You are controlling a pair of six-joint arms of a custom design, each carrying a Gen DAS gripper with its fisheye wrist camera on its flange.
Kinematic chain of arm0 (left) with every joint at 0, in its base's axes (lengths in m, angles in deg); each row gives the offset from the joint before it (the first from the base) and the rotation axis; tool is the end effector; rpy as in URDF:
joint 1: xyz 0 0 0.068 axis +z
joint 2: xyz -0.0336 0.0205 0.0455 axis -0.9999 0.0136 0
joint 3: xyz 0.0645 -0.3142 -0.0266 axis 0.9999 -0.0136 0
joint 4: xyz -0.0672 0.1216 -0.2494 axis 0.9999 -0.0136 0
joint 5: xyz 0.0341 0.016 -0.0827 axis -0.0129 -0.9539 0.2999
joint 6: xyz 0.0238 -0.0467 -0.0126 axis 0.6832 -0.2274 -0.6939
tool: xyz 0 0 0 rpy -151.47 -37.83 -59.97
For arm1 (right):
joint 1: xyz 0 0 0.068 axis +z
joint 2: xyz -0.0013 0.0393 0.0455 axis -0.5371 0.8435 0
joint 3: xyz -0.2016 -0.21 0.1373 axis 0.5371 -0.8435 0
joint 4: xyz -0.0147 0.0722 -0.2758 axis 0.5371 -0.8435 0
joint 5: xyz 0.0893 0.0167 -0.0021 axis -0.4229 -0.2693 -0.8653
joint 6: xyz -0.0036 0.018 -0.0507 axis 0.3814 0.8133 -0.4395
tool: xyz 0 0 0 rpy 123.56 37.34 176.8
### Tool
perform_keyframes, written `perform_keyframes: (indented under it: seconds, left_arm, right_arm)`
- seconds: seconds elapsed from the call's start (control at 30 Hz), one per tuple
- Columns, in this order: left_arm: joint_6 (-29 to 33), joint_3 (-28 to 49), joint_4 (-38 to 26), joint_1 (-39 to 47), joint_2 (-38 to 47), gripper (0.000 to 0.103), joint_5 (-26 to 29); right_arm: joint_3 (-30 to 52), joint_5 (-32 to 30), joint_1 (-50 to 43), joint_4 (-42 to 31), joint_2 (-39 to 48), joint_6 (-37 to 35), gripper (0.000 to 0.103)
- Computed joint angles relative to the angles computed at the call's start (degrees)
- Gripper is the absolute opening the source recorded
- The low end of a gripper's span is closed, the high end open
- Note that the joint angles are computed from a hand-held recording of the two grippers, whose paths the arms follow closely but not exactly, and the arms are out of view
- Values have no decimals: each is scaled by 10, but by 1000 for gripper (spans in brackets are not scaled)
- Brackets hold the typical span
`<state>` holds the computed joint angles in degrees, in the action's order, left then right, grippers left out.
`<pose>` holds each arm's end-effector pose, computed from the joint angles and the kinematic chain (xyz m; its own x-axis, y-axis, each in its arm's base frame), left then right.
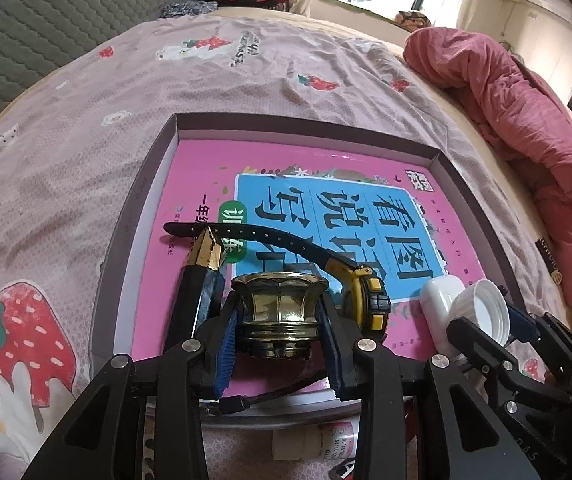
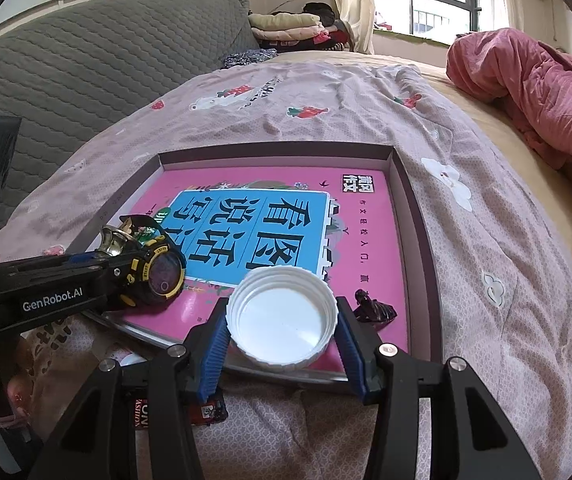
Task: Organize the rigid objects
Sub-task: 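Lower the gold cap beside the watch with the left tool while the right tool lowers the white lid, then open the left tool on the gold cap while the right tool releases the white lid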
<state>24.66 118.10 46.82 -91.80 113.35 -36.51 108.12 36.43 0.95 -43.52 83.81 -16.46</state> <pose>0.3216 -0.0186 0.0826 -0.8342 -0.1202 -0.5382 -0.0215 0.9823 -0.1861 0.2820 0.1804 0.0861 -0.7361 -0.1690 -0.6554 -0.2874 0.9547 0.0766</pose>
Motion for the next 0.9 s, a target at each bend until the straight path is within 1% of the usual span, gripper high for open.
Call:
perform_keyframes:
  seconds: [0.53, 0.83, 0.9]
  left_arm:
    - [-2, -2, -8, 0, -1, 38, -3]
    - [1, -7, -15, 2, -10, 42, -6]
    - [0, -9, -17, 2, -12, 45, -7]
  right_arm:
    - [-1, 2, -4, -1, -3, 12, 50]
    - [-9, -14, -17, 6, -10, 30, 51]
    - [-9, -14, -18, 7, -11, 31, 54]
